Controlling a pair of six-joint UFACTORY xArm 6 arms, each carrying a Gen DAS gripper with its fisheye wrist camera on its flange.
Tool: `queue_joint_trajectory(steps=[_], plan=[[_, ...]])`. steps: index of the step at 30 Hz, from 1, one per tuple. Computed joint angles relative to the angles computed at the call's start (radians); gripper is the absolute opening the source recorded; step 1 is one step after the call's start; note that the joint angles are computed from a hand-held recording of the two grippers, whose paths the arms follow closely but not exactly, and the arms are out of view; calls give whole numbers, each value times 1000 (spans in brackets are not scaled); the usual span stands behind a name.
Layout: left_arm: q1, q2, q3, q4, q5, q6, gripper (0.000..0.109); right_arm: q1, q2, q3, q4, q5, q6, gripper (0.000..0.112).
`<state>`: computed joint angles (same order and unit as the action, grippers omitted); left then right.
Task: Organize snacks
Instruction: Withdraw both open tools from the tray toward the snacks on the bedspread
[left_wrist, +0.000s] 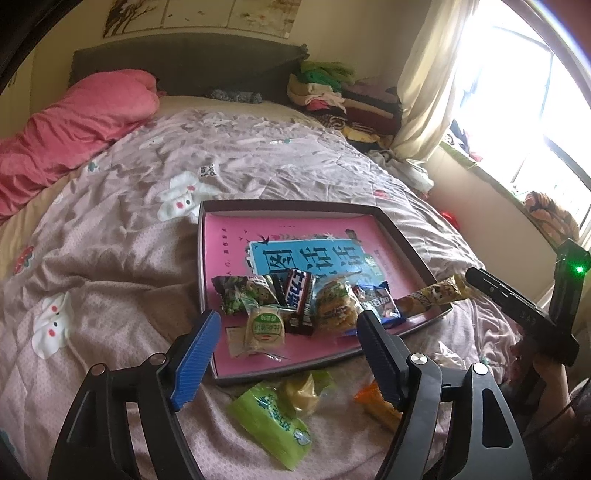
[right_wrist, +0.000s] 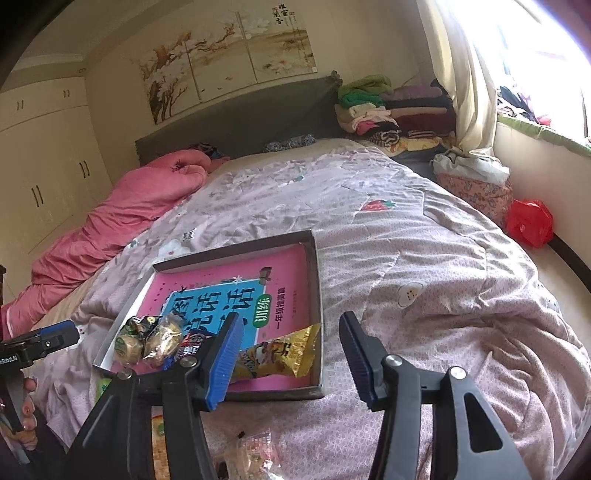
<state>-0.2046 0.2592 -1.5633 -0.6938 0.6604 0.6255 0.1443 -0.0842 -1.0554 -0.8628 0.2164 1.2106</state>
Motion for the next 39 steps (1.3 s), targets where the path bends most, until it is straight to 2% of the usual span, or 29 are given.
queue_joint_trajectory(steps=[6, 21, 39], plan=[[-14, -25, 24, -1, 23, 4, 78, 23, -24, 14, -8, 6, -7, 57], [-64, -82, 102, 30, 47, 8, 78, 104, -86, 96, 133, 49, -193, 59], [-127, -132, 187, 91, 102, -4, 78, 133, -119, 143, 266, 84, -328, 60]])
